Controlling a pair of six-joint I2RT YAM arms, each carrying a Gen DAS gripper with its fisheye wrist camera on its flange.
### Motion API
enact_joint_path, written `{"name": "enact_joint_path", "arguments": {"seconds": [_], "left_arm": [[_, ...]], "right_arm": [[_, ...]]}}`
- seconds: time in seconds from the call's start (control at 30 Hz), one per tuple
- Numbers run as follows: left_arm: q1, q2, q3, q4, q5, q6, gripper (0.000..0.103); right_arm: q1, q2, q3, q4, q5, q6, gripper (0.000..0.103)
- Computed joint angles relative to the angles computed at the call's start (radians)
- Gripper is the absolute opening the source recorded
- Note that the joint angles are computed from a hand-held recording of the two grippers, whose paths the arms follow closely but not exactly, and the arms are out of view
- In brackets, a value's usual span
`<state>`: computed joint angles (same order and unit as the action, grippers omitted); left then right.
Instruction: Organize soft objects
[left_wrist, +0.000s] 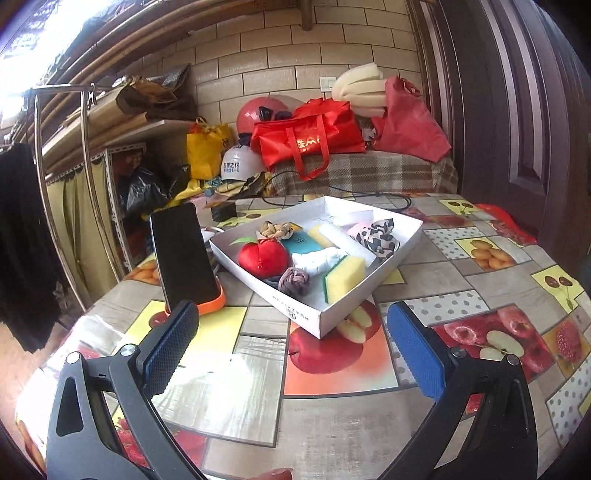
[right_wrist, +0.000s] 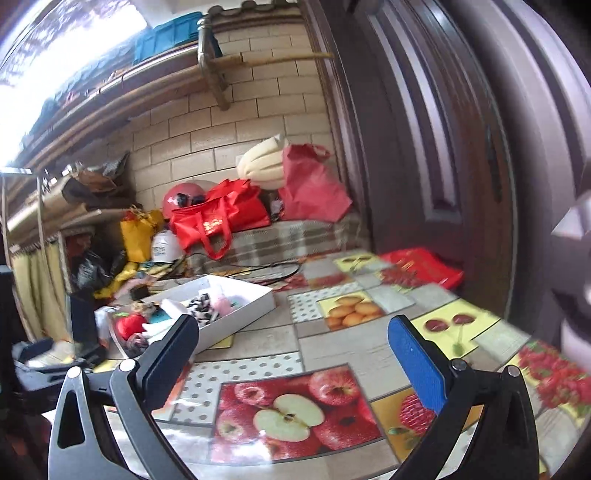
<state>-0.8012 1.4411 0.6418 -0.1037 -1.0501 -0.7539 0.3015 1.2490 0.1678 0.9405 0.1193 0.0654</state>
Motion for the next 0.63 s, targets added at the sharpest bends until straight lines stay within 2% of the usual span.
{"name": "enact_joint_path", "arguments": {"seconds": [0.07, 0.2, 0.3, 0.63], "left_arm": [[-0.016, -0.006, 0.035, -0.082, 0.004, -0.026, 0.103], [-0.007, -0.043, 0.049, -0.128, 0.092, -0.034, 0.103], [-0.006, -0.056, 0.044, -0.123, 0.118, -0.033, 0.103], [0.011, -0.05, 0.04, -0.11, 0.155, -0.025, 0.103]], "right_arm": [[0.041, 0.017, 0.018, -0.011, 0.052, -0.04, 0.103], [-0.019, 0.028, 0.057, -0.084, -0.031, -0.013, 0.103], [-0.053, 0.012, 0.045, -0.093, -0.077, 0.012, 0.103], [-0.047, -0.005, 0.032, -0.09, -0.082, -0.001, 0.103]]}}
